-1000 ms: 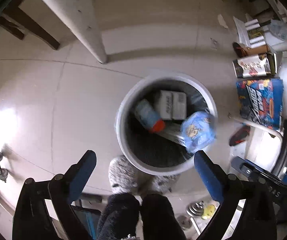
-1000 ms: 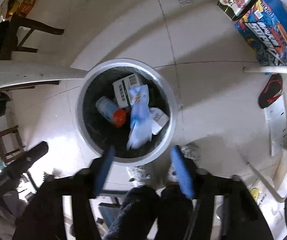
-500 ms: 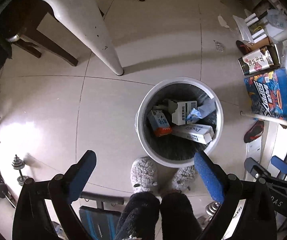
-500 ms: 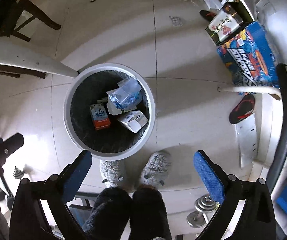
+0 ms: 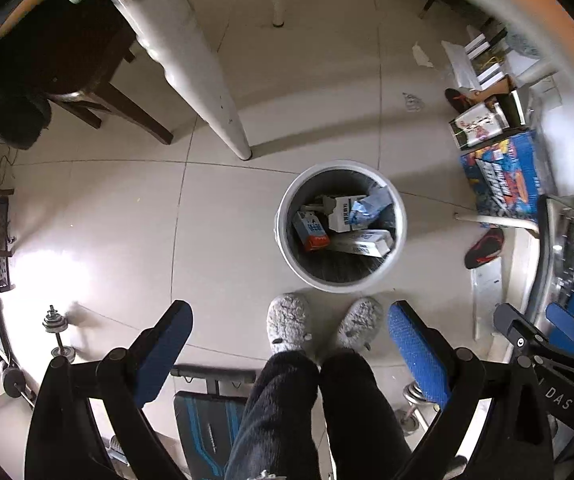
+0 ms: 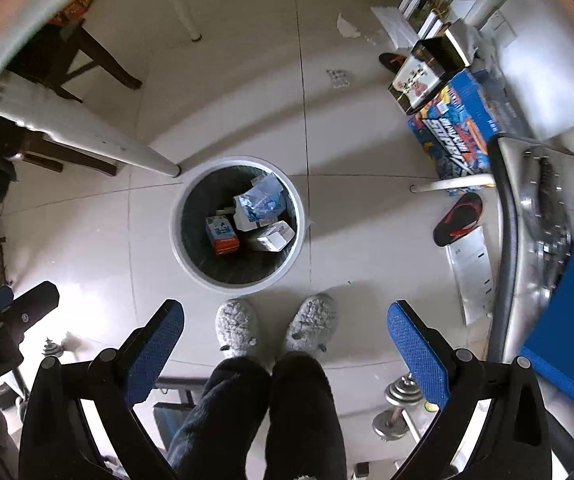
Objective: Collect trash
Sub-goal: 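Raise both tools from the bin back toward the table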
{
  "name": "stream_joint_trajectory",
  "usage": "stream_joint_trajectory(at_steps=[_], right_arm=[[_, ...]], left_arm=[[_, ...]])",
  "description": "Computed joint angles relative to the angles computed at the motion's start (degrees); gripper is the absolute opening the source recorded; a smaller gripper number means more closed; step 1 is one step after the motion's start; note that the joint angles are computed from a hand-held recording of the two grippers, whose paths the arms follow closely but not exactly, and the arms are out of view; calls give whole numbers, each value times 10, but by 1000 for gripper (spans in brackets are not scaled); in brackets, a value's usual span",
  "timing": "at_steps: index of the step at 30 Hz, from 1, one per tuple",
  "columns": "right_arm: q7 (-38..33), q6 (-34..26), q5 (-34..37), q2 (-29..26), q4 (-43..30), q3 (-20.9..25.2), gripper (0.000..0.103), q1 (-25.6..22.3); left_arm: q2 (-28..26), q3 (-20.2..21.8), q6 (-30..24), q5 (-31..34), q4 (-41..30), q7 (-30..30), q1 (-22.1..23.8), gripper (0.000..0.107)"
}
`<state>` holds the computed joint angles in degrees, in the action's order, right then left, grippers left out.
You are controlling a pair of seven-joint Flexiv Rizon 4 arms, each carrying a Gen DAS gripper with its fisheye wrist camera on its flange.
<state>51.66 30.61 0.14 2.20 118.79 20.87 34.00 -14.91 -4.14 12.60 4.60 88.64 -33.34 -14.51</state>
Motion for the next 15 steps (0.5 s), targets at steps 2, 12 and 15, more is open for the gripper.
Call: stream_joint_trajectory(at_steps=[2,12,15], right_arm=[[9,-41,-4,13,-30,1,102,3],[43,-275,-43,15,-240,1,102,19],[48,-316,-54,8,-287,-1,102,23]], left_arm=[[11,-1,-31,-7,-21,12,5,100],[19,-9,-188,-40,-175,81,25,100],[4,-11,-219,-55,-229,82,27,100]])
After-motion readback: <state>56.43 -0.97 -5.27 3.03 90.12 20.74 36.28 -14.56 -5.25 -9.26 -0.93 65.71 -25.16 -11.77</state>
